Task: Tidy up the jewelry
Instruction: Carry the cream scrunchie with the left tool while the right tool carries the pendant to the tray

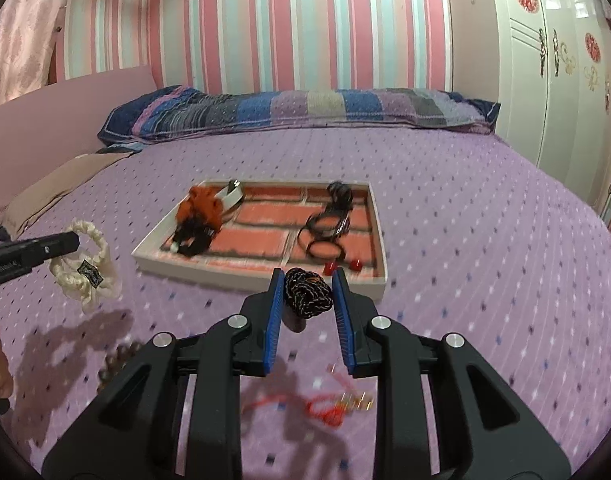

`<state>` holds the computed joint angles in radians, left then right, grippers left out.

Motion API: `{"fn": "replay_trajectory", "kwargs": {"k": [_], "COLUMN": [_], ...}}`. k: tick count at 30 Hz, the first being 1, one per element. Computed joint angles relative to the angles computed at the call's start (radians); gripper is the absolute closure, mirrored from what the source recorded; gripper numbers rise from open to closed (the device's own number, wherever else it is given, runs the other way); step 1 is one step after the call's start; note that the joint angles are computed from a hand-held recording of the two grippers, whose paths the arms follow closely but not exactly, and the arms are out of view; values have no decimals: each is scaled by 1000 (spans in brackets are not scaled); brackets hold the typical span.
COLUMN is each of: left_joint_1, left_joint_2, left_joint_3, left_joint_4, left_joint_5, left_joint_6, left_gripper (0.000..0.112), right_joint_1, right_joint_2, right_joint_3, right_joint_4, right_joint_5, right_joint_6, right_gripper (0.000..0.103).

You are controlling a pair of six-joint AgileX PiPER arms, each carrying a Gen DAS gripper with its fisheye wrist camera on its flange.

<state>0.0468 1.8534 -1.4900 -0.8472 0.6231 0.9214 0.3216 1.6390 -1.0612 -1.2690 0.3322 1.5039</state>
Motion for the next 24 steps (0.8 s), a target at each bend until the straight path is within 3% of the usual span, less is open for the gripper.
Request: {"fn": "replay_trajectory", "kwargs": {"k": [15,24], "left_joint_1": [-176,-208], "left_joint_2": [315,563], "left_joint_3": [-464,-825], "left_joint_4": [459,702], "left_joint_5": [-12,111], "left_joint_6": [-472,-714], "left_gripper": [102,102], "right_joint_1": [-111,-121], "right_joint_2": [296,460], "right_joint_3": [-403,-591], "right_joint_4": [468,593], "right_joint_5": [41,116], "right_joint_6": [-519,-655], "right_gripper": [78,78]}}
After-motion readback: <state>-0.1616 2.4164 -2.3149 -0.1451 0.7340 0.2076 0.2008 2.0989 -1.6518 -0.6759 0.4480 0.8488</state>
